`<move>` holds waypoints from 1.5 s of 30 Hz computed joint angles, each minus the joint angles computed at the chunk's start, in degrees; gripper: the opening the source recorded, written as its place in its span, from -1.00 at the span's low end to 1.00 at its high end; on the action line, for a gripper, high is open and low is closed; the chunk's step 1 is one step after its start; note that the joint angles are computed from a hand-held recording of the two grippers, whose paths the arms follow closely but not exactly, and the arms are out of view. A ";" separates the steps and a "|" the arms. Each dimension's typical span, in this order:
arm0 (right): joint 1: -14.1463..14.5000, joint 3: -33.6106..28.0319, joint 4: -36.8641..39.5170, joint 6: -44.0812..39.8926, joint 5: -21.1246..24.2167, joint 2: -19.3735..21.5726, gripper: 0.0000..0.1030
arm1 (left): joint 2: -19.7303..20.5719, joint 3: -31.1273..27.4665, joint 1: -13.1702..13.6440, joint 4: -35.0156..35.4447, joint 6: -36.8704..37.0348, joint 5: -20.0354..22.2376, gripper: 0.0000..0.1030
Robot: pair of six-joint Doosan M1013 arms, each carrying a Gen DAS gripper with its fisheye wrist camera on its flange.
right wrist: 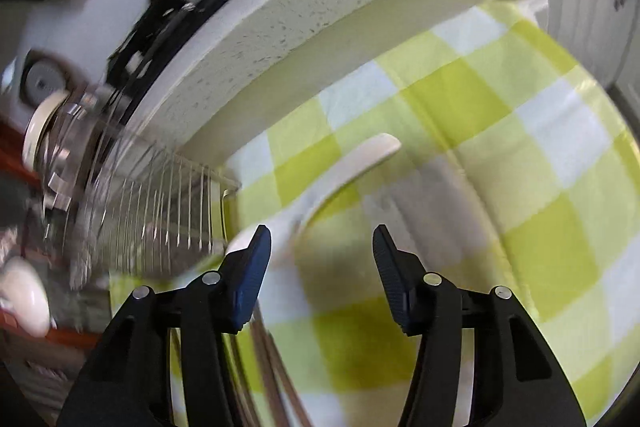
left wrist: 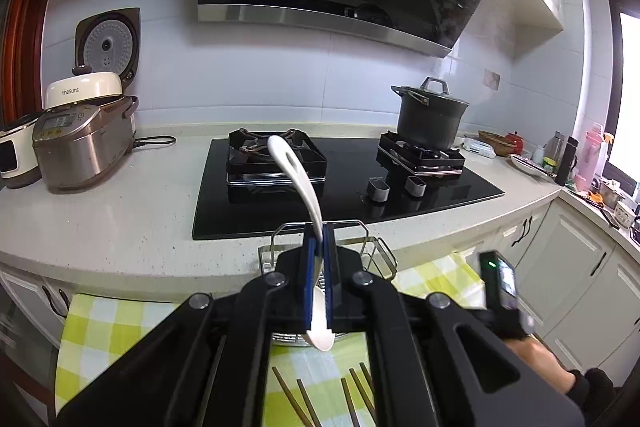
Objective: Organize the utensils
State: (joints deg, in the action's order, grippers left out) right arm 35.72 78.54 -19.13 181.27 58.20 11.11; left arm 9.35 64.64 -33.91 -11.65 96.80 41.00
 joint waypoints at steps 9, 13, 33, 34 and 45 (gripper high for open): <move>-0.08 -7.29 -5.33 2.81 11.81 5.46 -0.50 | -1.15 2.56 1.34 -2.32 1.48 -0.76 -0.92; 0.68 -9.01 -8.45 1.06 15.03 7.05 -0.63 | -1.30 3.51 1.76 -2.20 0.56 -0.77 -0.92; 6.90 -7.05 -18.33 -9.21 12.30 3.19 -0.85 | -2.20 4.27 0.72 -0.18 -1.73 -0.81 -0.92; 7.25 -7.24 -18.97 -9.39 12.13 2.97 -0.85 | -2.31 4.28 0.64 -0.03 -1.85 -0.90 -0.92; 10.03 -13.59 -28.62 -13.64 11.91 2.95 -0.85 | -1.85 2.43 0.72 1.31 -4.01 -1.93 -0.92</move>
